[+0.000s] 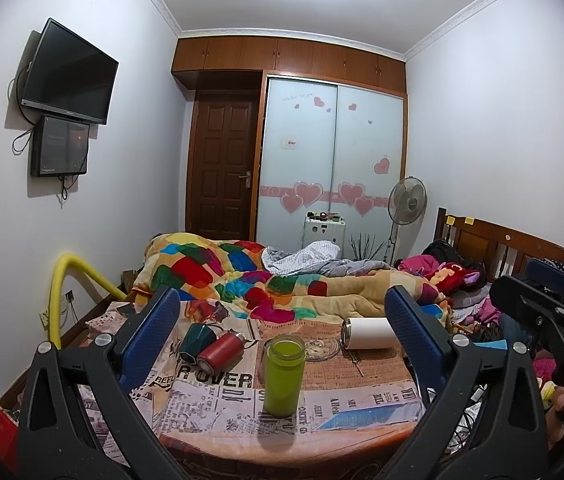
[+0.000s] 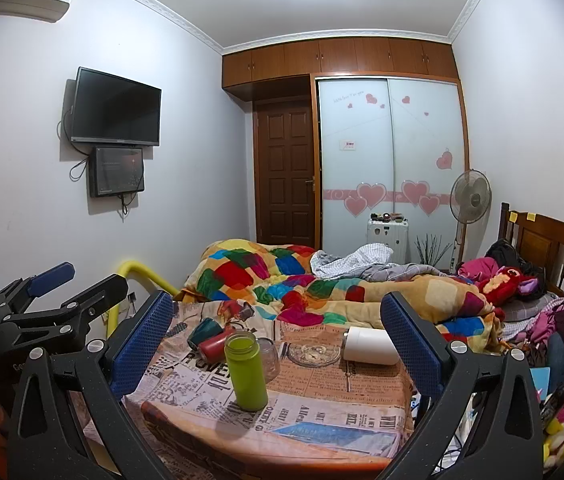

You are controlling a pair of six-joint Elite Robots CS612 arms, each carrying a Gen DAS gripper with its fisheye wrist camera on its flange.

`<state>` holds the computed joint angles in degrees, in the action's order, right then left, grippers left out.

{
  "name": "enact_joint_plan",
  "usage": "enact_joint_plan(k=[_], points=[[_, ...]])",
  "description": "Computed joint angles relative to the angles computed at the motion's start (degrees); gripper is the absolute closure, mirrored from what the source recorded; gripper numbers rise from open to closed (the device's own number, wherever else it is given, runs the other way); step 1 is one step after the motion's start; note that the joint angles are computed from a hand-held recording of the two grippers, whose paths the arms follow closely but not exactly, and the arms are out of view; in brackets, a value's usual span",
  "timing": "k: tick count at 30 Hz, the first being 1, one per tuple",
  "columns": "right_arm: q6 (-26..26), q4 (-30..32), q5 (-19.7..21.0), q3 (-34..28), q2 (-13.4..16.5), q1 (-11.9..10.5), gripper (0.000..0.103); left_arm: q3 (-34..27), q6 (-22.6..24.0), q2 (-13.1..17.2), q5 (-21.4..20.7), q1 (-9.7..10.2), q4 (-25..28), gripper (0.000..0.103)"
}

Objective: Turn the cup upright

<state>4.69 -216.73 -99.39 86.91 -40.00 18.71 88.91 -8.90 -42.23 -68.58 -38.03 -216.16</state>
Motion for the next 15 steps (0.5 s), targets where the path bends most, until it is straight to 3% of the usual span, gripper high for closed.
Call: enact_joint_plan(k=[15], points=[[0.04, 0.10, -0.10, -0.15, 0.10, 0.07, 0.000, -0.07, 0.48, -0.13, 0.11, -0.27, -0.25, 0.000]])
